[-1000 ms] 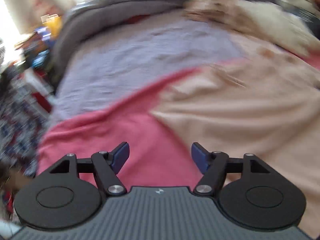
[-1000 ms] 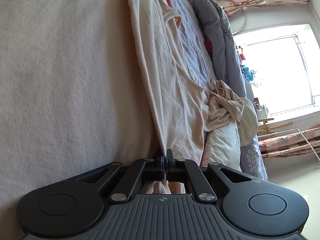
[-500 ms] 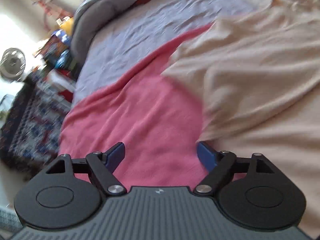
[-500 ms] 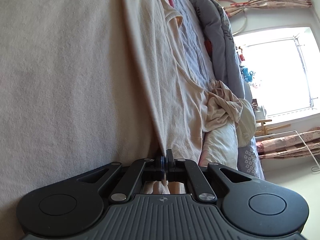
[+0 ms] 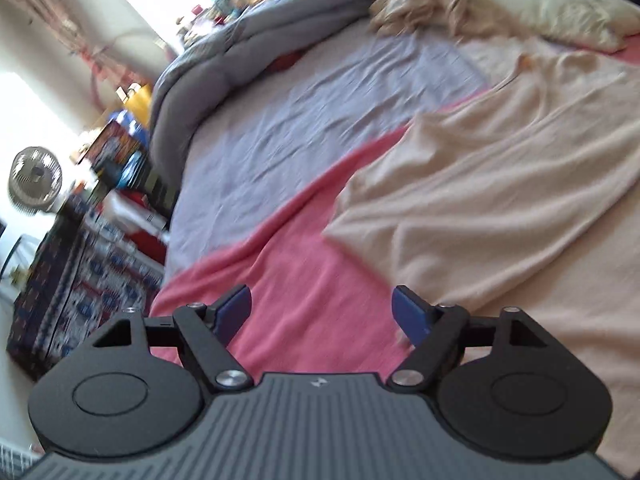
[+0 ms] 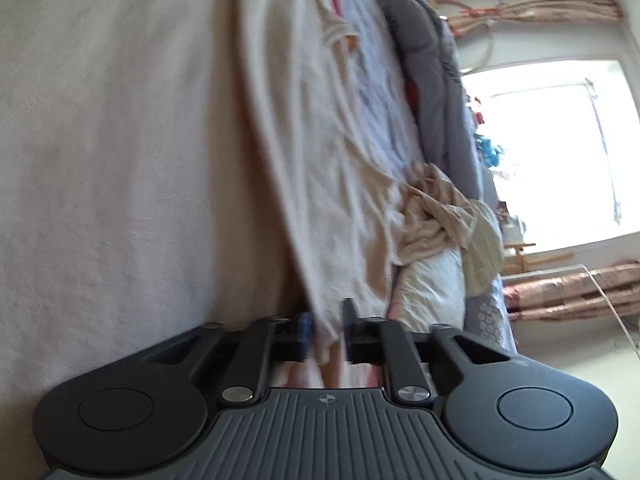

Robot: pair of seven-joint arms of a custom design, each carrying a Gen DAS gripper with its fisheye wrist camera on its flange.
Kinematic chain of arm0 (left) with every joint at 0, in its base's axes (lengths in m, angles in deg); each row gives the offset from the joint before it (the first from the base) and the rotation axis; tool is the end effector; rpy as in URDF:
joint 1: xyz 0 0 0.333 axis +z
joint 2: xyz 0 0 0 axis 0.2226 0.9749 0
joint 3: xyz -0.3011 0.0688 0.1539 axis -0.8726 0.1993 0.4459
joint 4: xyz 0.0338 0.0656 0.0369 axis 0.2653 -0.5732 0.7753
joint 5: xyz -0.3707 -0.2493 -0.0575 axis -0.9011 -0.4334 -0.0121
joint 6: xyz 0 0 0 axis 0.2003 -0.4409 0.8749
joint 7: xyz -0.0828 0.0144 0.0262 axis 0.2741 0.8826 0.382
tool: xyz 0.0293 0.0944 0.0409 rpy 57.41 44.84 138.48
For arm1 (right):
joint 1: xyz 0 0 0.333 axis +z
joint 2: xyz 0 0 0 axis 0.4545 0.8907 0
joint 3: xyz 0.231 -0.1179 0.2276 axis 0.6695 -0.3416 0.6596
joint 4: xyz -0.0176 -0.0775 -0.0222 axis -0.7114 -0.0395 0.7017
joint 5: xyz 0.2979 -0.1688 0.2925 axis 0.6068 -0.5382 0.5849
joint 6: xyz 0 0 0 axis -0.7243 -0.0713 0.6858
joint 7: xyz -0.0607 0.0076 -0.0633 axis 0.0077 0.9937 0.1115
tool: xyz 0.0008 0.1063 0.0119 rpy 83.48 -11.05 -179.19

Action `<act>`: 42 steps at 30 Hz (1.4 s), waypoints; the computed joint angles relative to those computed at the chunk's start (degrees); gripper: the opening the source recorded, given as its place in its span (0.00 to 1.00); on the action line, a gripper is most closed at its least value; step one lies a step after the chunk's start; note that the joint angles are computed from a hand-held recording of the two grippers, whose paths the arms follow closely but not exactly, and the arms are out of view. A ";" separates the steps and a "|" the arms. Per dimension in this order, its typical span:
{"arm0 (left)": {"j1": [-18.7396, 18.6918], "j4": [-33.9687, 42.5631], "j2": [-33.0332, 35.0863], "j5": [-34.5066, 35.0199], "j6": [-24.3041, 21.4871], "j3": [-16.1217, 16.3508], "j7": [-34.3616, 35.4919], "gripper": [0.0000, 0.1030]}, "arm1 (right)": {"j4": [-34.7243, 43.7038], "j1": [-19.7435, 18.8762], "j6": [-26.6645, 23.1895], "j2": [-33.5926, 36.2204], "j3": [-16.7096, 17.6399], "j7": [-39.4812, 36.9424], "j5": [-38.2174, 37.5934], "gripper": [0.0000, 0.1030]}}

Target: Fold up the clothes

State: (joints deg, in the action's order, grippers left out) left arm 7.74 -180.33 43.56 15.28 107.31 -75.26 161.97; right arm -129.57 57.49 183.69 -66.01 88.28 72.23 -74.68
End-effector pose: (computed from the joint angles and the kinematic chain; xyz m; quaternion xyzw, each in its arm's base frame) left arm 0.4924 -0.2138 0.5491 -0.3505 0.8473 -0.1634 0.3640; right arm 0.3473 0.3439 0.4116 0.8054 -0.2580 0.5310 0.0533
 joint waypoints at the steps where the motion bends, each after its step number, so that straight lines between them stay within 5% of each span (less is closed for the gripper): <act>1: -0.63 0.36 0.66 -0.19 0.69 -0.20 0.50 0.78 | -0.12 -0.07 -1.04 -0.84 0.30 2.04 -0.08 0.67; 3: -2.30 1.16 2.12 -1.36 1.44 -0.48 1.52 0.78 | -0.63 0.15 -1.38 -4.02 -0.05 5.38 2.90 0.98; 8: -8.07 3.83 6.40 -8.63 2.99 0.20 5.75 0.78 | -3.02 0.72 -1.86 -12.76 0.29 8.34 17.17 1.00; 11: -11.68 5.08 8.98 -12.82 5.04 -0.06 9.49 0.78 | -3.48 0.65 -6.94 -15.95 3.04 13.72 26.32 0.97; 15: -14.58 7.97 13.30 -14.87 5.50 -1.79 11.36 0.78 | -2.22 0.28 -19.54 -17.36 6.23 24.44 37.77 0.86; 19: -15.81 10.94 17.27 -11.94 2.37 -3.08 8.64 0.79 | -4.35 0.04 -27.22 -21.60 5.21 36.85 46.22 0.73; 21: -16.32 11.91 18.51 -11.85 0.49 -3.01 6.80 0.80 | -7.35 -0.10 -26.20 -25.03 4.76 46.36 50.71 0.73; 23: -16.63 16.18 20.30 -21.60 -6.83 -2.26 8.09 0.80 | -11.36 -0.59 -19.78 -27.99 4.36 56.81 53.94 0.66; 25: -15.78 20.34 22.14 -31.22 -13.84 -1.52 11.01 0.84 | -14.57 -0.95 -14.13 -30.62 2.50 62.77 56.66 0.36; 26: -15.63 20.73 22.36 -31.84 -14.41 -1.53 13.02 0.85 | -14.61 -1.63 -13.70 -30.71 2.34 64.19 57.02 0.33; 27: -15.73 20.23 22.10 -31.02 -13.69 -1.62 14.07 0.86 | -14.19 -2.07 -13.80 -30.78 2.34 64.61 56.79 0.13; 28: -15.83 19.77 21.85 -30.26 -13.03 -1.69 14.80 0.86 | -13.96 -2.21 -13.95 -31.43 2.12 64.65 56.66 0.09; 35: -15.18 20.26 20.92 -34.79 -15.51 -1.22 16.05 0.88 | -5.30 -6.83 -21.86 -36.32 4.14 60.38 46.00 0.09; 38: -13.73 17.26 17.00 -39.14 -14.56 0.28 17.26 0.88 | -2.12 -9.20 -9.13 -35.31 0.87 54.44 38.76 0.09; 42: -11.09 12.72 11.32 -41.22 -14.48 3.10 14.44 0.88 | -0.60 -10.15 19.88 -27.76 -4.33 50.98 36.54 0.10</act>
State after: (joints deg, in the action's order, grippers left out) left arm -3.35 -167.61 54.88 -25.94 92.83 -72.16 176.41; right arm -130.17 47.33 203.57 -93.77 83.95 123.21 -38.14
